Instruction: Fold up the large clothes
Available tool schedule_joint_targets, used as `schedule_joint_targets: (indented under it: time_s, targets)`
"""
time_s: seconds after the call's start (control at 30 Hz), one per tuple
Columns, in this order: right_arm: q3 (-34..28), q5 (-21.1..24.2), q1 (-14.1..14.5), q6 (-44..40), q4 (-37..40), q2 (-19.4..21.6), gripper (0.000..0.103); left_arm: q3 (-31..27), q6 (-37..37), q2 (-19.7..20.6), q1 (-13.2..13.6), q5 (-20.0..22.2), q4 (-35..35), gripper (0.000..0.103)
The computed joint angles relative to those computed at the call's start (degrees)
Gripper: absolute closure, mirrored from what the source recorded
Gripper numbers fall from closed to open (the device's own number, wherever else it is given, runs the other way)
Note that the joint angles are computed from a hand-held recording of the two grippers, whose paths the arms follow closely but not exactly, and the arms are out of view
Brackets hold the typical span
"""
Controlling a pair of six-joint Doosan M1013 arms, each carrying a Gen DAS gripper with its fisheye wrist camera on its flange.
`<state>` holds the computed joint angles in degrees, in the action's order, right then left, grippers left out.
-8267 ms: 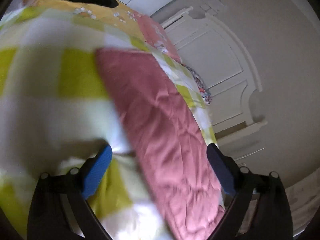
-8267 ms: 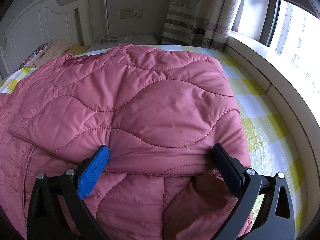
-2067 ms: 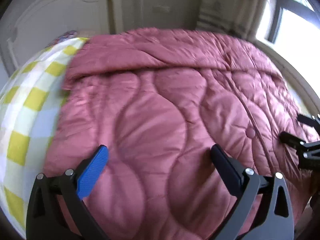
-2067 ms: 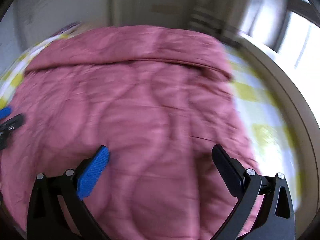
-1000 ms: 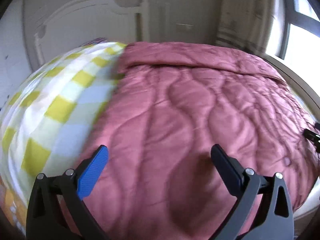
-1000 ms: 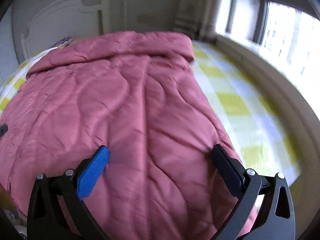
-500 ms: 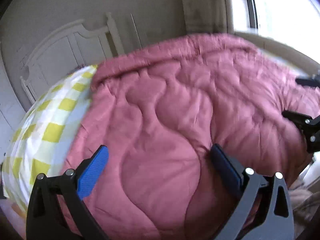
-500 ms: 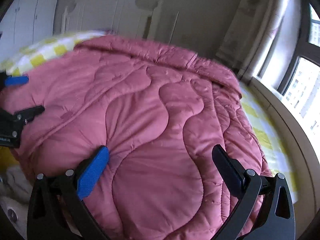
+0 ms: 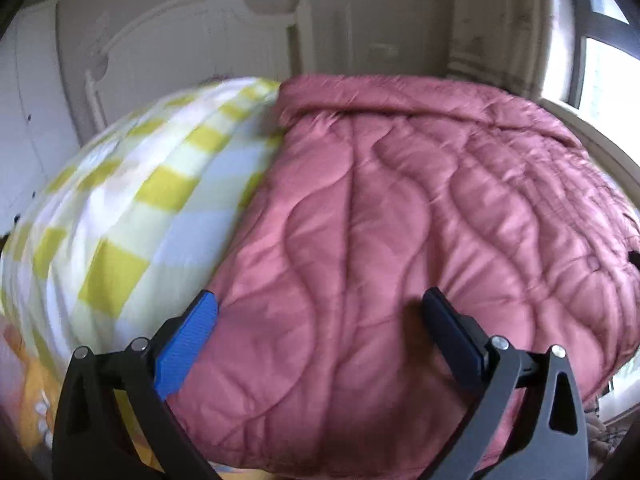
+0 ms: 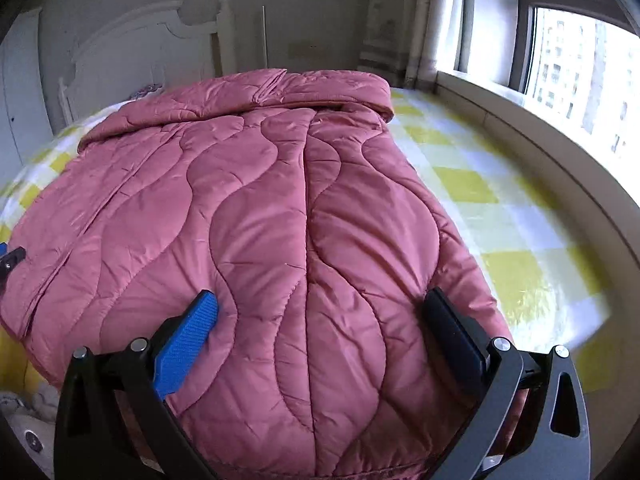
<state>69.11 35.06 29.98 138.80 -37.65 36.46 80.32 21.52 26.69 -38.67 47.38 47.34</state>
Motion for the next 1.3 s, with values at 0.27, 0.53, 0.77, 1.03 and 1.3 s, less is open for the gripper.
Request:
schedule_joint_targets:
  time_s: [0.27, 0.53, 0.77, 1.03, 1.3]
  targets:
    - [-0.44, -4.99, 2.28, -10.08, 1.60, 0.08, 0.005, 1.76, -0.49, -1.53, -0.84, -2.66, 2.13, 0.002]
    - [-0.98, -3.92, 1.52, -8.86, 3.04, 0.32, 0.005, 1.31, 3.97, -0.79, -1.15, -3.54, 0.81, 0.002]
    - [-2.87, -5.35, 1.54, -13.74, 11.43, 0.88, 0.005, 0.71, 3.15, -2.07, -0.73, -9.57, -1.01, 0.002]
    - [-3.06, -4.70, 2.24, -13.84, 8.28, 1.56, 0.005, -2.59, 13.82, 1.67, -1.41, -8.06, -6.33, 0.002]
    - [1.18, -4.85, -1.40, -0.61, 3.95, -0.25, 0.004, 1.74, -0.30, -1.55, 0.88, -6.14, -1.79, 0.002]
